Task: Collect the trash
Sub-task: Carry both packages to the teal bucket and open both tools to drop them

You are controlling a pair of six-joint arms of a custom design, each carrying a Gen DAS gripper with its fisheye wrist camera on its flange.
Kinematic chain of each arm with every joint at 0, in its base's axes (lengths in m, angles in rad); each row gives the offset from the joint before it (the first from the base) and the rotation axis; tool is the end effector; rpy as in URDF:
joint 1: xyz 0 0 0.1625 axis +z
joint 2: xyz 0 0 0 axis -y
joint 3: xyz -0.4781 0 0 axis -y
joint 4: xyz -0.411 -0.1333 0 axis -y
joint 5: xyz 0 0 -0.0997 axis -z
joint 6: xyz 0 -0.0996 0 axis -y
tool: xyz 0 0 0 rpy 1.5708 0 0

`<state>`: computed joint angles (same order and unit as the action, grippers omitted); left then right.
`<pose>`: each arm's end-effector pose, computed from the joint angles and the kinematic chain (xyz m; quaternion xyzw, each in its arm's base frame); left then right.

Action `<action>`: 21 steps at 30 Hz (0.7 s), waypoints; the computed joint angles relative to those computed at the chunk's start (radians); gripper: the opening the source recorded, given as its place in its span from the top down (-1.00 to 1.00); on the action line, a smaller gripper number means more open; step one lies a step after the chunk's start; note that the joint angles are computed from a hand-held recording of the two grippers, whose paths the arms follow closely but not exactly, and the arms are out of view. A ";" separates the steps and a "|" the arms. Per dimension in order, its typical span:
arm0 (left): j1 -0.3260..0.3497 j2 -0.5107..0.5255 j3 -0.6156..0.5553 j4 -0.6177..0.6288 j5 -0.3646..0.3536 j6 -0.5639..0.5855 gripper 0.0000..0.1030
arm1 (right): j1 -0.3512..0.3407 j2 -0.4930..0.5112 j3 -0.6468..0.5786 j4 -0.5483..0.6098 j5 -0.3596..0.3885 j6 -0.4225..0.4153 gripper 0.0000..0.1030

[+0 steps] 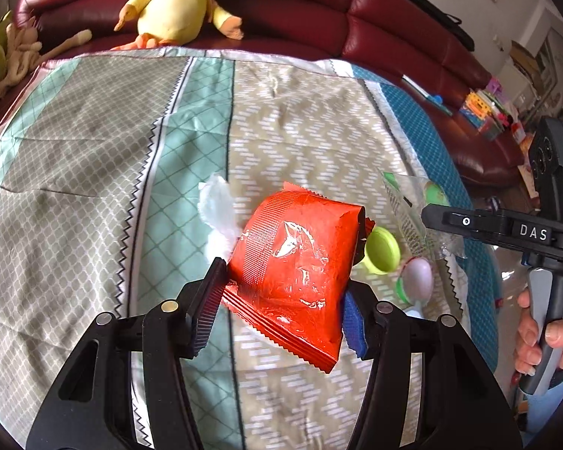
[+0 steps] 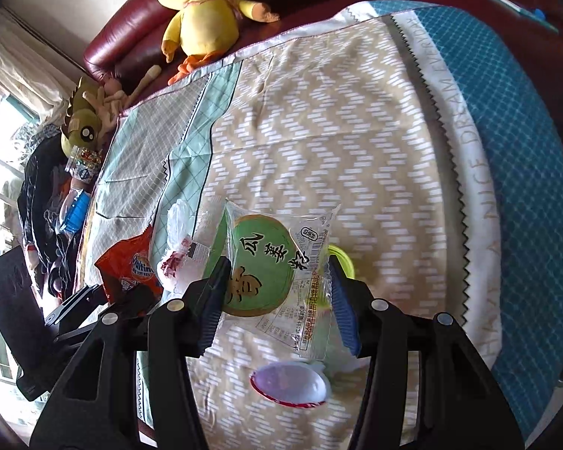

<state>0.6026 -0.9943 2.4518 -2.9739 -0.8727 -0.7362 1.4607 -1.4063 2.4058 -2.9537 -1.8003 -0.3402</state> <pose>-0.2197 -0.3907 0.0734 0.1180 0.9320 -0.2405 0.2443 0.0628 -0.4388 0.2358 0.0903 -0.9713 0.1594 0.1518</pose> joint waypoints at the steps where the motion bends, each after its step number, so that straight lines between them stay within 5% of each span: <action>1: -0.009 0.018 -0.010 -0.006 -0.007 0.004 -0.12 | -0.017 -0.029 0.008 0.007 0.008 -0.008 0.03; 9: -0.087 0.170 -0.120 -0.038 -0.084 0.065 -0.12 | -0.210 -0.303 0.062 0.101 0.111 -0.093 0.02; 21: -0.158 0.412 -0.379 0.035 -0.219 0.213 -0.11 | -0.712 -0.666 0.037 0.314 0.417 -0.252 0.01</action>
<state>0.4444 -0.5823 2.0724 -2.9385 -1.0914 -0.5234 0.7490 -2.0723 2.4429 -2.6393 -1.3834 -0.5926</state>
